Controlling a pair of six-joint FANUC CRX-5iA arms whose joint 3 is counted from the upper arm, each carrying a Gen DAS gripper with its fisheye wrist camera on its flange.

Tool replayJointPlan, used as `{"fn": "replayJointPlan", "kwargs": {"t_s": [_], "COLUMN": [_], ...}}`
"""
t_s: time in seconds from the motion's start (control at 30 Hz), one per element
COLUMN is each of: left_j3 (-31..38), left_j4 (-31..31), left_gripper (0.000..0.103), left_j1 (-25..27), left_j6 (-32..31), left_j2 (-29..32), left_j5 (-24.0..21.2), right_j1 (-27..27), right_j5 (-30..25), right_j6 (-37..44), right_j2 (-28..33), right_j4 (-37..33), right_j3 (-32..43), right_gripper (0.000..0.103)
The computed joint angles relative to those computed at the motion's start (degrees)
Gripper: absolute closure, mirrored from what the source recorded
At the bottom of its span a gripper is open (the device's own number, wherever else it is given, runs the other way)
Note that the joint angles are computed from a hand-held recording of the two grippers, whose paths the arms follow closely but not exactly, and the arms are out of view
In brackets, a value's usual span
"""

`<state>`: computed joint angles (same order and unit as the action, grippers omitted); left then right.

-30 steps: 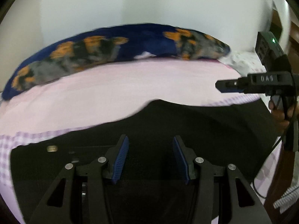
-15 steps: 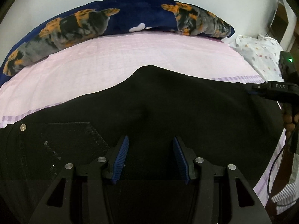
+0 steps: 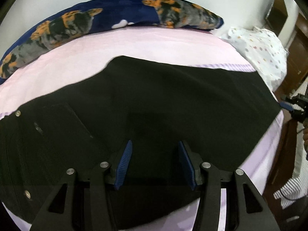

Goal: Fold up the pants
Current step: 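Grasp the folded trouser edge with the right tool while the left tool hovers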

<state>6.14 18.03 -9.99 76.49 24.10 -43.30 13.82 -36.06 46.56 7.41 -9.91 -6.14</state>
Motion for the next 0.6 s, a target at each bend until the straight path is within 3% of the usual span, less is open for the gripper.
{"fn": "replayJointPlan", "kwargs": {"t_s": [0.17,0.53,0.6], "left_j3": [-0.41,3.14,4.39], "left_j4": [1.29,1.73,1.07], "left_gripper": [0.051,0.051,0.051], "left_j1": [-1.44,-4.37,-4.78], "left_j6": [-2.06,-4.67,-4.25], "left_j2": [-0.54,1.52,2.59], "left_j5": [-1.22,-4.30,-5.81], "right_j1": [-3.10,-6.16,-6.53], "right_j5": [3.21,10.29,11.67], "right_j6": [-6.20,-5.17,-4.30], "right_j2": [-2.85,-0.09,0.78], "right_j4": [0.03,-3.21,-3.90], "right_j3": [-5.99,-6.42,-5.99], "right_gripper": [0.069,0.070,0.076]}}
